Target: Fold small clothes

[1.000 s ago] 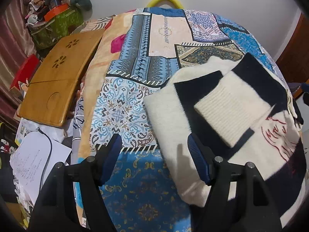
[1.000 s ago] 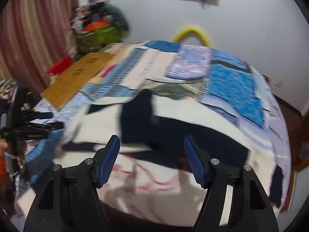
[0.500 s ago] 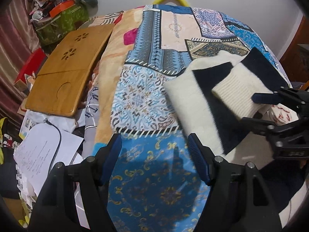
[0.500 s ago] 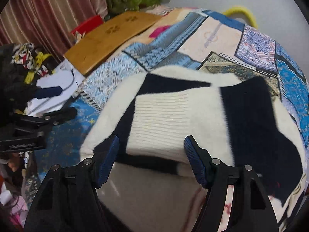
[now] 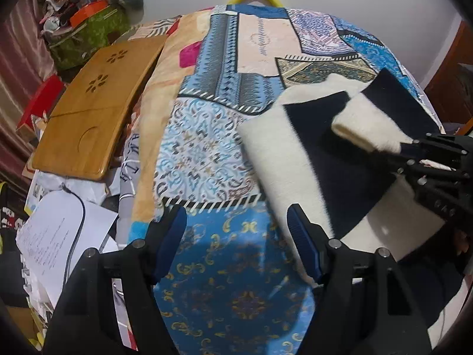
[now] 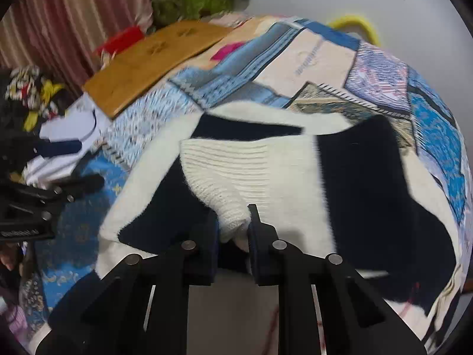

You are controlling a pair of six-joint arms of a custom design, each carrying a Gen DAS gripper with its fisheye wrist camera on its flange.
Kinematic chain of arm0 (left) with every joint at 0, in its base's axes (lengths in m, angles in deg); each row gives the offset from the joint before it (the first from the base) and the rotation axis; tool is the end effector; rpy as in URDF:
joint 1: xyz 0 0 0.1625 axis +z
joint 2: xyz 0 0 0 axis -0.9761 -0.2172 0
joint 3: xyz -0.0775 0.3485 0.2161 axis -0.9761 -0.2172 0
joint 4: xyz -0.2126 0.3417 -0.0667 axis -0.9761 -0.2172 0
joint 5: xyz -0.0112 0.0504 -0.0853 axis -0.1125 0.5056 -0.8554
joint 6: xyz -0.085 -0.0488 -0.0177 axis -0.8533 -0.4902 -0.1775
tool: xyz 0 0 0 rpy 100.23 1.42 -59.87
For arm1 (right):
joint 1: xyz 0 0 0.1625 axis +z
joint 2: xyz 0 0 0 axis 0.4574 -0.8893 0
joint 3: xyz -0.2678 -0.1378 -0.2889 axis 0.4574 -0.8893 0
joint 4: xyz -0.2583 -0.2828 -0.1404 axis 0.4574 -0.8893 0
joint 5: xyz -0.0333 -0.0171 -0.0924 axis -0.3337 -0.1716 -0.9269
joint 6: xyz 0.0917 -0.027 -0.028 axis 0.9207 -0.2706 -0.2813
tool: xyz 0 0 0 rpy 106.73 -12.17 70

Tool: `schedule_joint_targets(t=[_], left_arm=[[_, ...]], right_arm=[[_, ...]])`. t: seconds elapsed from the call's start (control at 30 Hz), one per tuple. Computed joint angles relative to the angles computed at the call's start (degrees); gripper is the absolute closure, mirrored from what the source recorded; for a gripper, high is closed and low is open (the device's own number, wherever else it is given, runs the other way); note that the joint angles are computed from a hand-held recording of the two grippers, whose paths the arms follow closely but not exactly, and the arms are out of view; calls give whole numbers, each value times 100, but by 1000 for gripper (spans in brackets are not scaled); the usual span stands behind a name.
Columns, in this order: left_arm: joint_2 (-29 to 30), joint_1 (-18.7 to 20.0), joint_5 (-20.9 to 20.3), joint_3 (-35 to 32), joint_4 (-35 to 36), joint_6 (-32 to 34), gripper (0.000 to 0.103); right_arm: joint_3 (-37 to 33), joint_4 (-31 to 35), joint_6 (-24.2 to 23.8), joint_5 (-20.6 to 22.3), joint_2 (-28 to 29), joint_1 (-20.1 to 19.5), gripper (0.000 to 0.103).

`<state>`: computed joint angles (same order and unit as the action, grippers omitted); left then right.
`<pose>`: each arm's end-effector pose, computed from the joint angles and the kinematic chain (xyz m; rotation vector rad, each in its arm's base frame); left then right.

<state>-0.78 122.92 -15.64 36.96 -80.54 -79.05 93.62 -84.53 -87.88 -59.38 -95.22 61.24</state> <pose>-0.3406 -0.6515 0.0243 0.0219 2.2506 -0.6607 0.0826 -0.7499 0.2994 1.2671 -2.3951 0.1524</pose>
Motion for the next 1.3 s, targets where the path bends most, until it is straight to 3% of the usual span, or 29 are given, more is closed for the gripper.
schedule_joint_targets(t=[0.23, 0.47, 0.83, 1.0, 1.3], left_arm=[[234, -92, 64, -411, -68, 349, 33], [513, -138, 49, -855, -55, 558, 33], [811, -102, -103, -1282, 105, 621, 33], [905, -93, -241, -1349, 48, 744, 33], [1117, -175, -437, -1380, 251, 1118, 33]], right_arm=[[-316, -102, 322, 769, -337, -160, 88], [-1380, 152, 1130, 1276, -237, -411, 88], [-3130, 1196, 2112, 1214, 258, -901, 89], [-3497, 1526, 2118, 983, 427, -1037, 89], [-3843, 1802, 2278, 938, 651, -1093, 88]])
